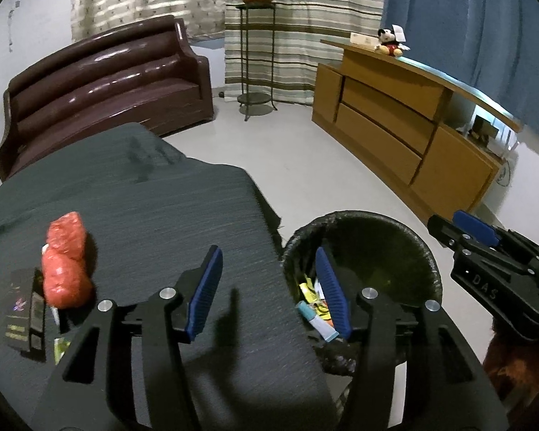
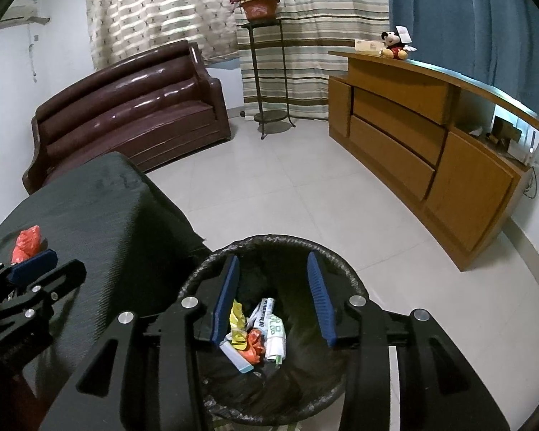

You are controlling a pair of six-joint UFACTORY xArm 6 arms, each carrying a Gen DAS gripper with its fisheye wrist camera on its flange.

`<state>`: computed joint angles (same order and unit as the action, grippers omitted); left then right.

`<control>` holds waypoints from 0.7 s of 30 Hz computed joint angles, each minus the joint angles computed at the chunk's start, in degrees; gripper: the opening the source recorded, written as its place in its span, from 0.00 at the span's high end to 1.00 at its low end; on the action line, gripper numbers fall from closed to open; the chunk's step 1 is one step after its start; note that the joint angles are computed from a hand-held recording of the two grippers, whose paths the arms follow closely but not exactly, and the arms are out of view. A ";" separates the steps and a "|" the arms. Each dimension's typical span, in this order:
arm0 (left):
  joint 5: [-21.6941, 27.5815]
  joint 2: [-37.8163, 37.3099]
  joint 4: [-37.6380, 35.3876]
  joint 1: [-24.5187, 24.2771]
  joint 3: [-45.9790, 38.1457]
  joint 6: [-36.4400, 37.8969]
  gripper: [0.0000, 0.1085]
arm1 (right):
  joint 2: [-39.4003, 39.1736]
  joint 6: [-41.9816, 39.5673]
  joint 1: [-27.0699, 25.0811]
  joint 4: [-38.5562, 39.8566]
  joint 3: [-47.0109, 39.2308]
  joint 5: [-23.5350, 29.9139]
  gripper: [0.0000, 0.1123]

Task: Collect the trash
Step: 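Move both open tools back over the remaining trash on the table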

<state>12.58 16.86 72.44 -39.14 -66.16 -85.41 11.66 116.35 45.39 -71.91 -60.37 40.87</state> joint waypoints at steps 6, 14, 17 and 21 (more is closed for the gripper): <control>0.13 -3.56 2.53 1.13 3.87 -3.19 0.51 | 0.47 -1.53 1.40 0.94 -1.23 0.53 0.63; 1.03 -9.90 7.52 3.25 10.40 -8.72 0.51 | 3.06 -4.67 3.98 2.44 -5.47 1.40 0.62; 1.39 -12.25 8.74 4.46 12.84 -10.13 0.51 | 4.60 -6.06 4.92 3.06 -7.69 1.49 0.62; 1.80 -15.37 10.31 6.33 16.32 -12.16 0.51 | 6.88 -7.98 6.00 3.87 -10.94 1.33 0.62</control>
